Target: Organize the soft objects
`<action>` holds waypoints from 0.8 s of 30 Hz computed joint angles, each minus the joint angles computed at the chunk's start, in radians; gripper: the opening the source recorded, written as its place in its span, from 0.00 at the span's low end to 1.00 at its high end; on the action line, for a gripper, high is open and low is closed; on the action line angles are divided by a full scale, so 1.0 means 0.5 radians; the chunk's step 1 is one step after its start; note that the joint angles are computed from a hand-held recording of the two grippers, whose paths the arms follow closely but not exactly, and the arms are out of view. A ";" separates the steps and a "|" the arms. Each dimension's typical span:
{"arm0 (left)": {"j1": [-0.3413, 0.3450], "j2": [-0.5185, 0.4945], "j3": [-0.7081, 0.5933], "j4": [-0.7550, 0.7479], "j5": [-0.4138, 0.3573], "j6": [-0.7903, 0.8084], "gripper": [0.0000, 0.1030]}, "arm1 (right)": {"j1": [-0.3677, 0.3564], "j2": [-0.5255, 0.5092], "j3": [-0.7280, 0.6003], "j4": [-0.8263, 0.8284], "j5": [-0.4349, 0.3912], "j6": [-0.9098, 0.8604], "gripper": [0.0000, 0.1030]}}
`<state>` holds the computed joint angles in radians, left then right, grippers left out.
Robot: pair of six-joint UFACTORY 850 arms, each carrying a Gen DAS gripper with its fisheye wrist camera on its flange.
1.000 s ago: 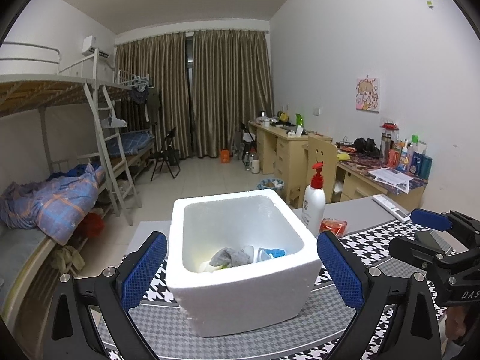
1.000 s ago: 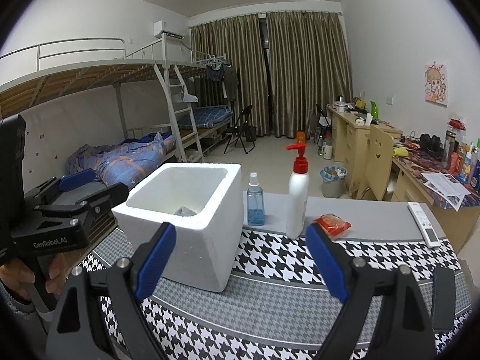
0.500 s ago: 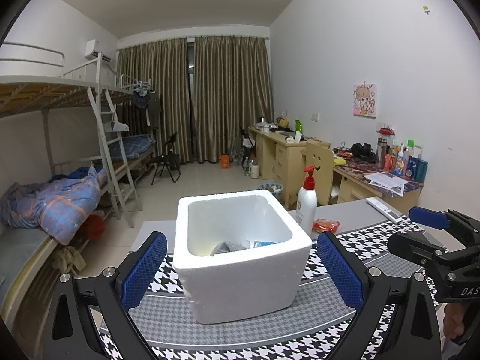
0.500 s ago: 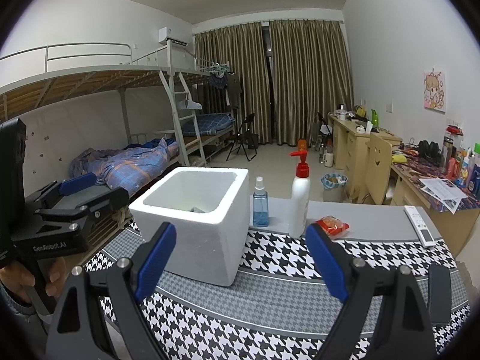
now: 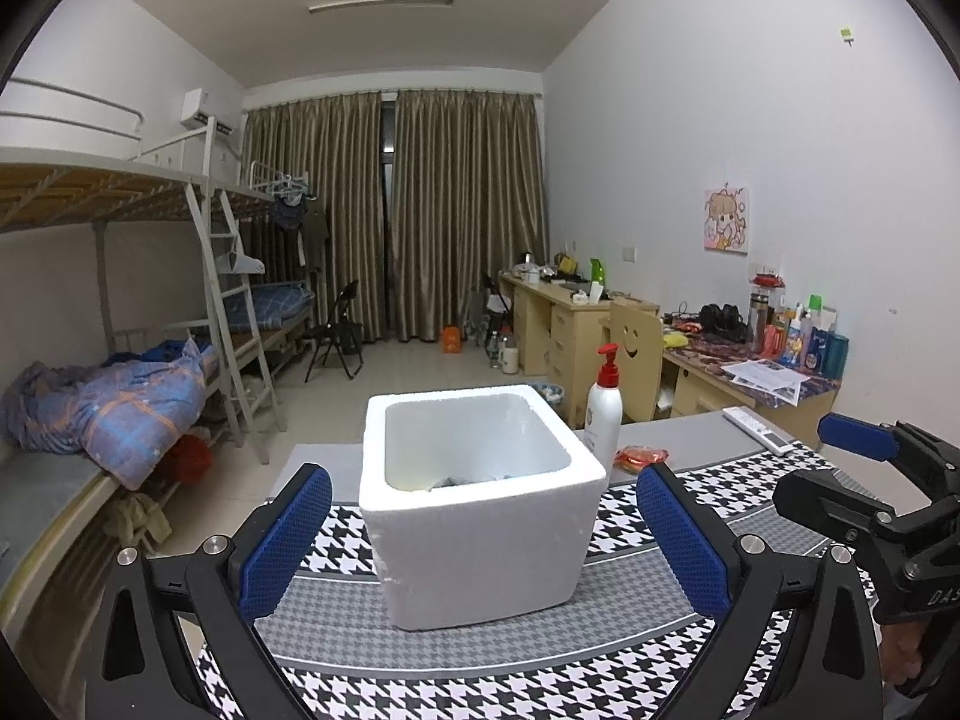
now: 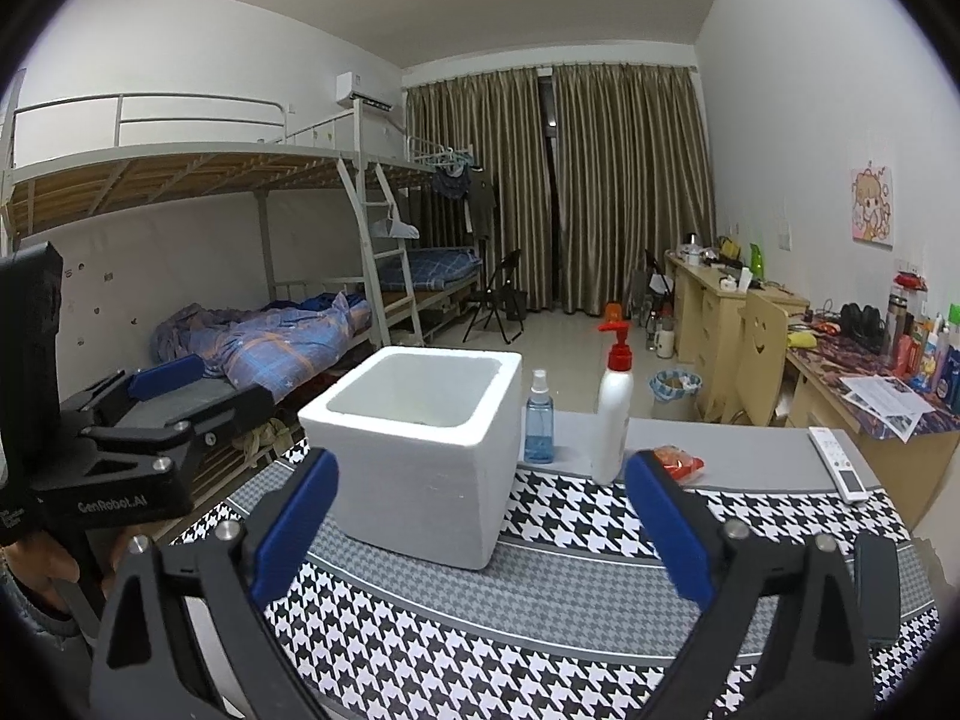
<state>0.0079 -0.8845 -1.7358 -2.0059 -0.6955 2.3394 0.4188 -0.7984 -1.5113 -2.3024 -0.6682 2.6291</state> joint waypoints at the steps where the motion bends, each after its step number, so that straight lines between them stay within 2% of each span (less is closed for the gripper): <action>1: 0.004 0.006 0.013 -0.006 -0.008 0.011 0.99 | 0.005 0.002 0.002 0.000 -0.012 0.001 0.96; 5: 0.017 0.033 0.066 -0.048 -0.043 0.045 0.99 | 0.028 0.012 0.026 0.009 -0.071 0.016 0.98; 20: 0.056 0.132 0.265 -0.125 -0.147 0.169 0.99 | 0.087 0.036 0.082 0.056 -0.132 -0.023 0.98; 24: 0.067 0.168 0.339 -0.161 -0.196 0.206 0.99 | 0.095 0.050 0.121 -0.018 -0.145 0.055 0.98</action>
<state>0.0416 -0.8003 -1.5663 -2.0862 -0.7935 2.4422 0.4662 -0.7734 -1.4510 -2.3115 -0.7408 2.6568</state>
